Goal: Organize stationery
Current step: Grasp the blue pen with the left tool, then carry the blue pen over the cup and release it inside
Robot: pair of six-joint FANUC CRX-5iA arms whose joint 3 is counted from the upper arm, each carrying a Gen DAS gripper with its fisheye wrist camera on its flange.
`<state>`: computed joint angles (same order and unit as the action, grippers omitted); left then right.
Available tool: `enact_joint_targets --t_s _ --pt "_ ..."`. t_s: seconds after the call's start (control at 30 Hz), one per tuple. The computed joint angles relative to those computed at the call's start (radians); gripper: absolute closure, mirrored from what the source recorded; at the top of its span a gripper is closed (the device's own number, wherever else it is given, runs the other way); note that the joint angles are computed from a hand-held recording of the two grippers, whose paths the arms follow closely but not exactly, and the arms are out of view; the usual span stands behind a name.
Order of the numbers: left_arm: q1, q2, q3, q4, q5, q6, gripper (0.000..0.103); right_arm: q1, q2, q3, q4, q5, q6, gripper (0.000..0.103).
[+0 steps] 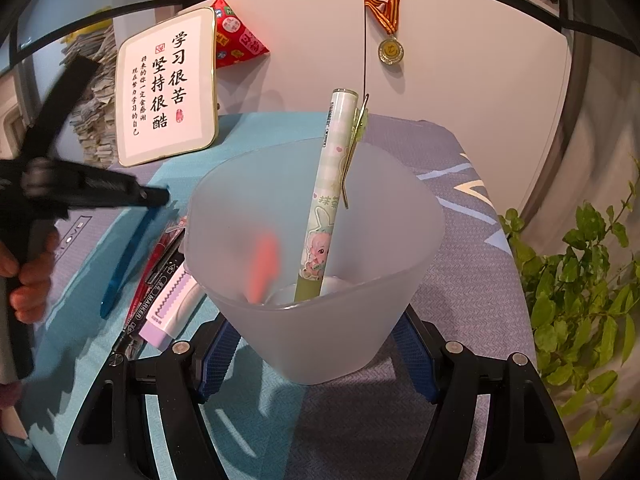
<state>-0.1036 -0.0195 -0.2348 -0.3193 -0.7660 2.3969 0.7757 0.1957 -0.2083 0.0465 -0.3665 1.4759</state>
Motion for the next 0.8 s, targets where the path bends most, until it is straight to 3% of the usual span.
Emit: enact_joint_targets --t_s 0.4,0.8 --pt "-0.198 -0.142 0.056 -0.260 -0.038 0.153 0.092 -0.001 0.000 -0.002 -0.001 0.003 0.000 0.030" --pt "-0.294 -0.198 0.094 -0.310 0.064 0.144 0.093 -0.004 0.000 -0.001 -0.011 0.006 0.012 0.030"
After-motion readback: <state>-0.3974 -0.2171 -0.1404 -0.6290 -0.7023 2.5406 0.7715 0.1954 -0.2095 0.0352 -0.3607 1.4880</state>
